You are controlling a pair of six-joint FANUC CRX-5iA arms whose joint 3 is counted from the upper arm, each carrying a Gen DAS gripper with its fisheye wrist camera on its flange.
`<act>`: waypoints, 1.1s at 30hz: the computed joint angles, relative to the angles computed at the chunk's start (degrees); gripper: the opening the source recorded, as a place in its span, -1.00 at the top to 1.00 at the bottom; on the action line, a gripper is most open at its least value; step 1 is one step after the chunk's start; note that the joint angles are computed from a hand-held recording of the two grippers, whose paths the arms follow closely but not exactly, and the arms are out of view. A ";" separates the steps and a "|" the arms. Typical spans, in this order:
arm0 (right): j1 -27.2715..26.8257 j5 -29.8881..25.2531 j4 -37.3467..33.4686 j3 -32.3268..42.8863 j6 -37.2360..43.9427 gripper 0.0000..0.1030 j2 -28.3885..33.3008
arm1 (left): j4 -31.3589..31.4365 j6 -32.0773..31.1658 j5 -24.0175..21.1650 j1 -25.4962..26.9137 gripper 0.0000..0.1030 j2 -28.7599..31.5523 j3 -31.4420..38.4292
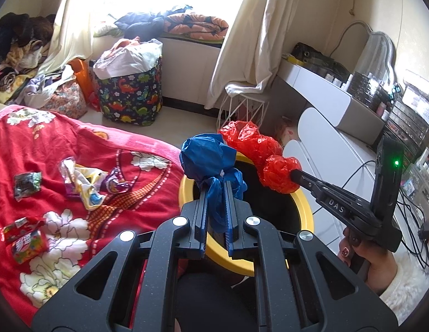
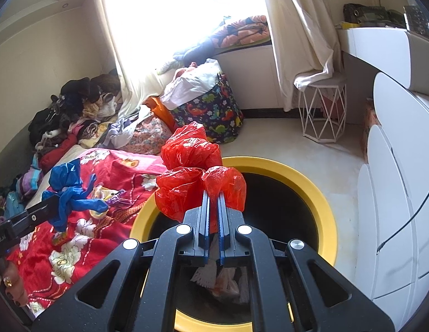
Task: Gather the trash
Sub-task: 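Open both grippers to drop the blue and red bags into the bin, then move both grippers back to the candy wrappers on the bed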
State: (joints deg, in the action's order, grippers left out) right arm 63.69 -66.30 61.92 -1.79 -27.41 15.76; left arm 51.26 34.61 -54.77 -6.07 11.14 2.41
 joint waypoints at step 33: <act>0.68 -4.02 -2.66 -1.07 -3.74 -0.34 -0.62 | -3.19 6.50 2.77 -0.82 -0.79 1.55 -0.23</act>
State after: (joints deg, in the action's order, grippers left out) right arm 64.37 -70.32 59.26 -2.86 -31.16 15.14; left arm 48.07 41.11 -51.99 -6.89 12.69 2.18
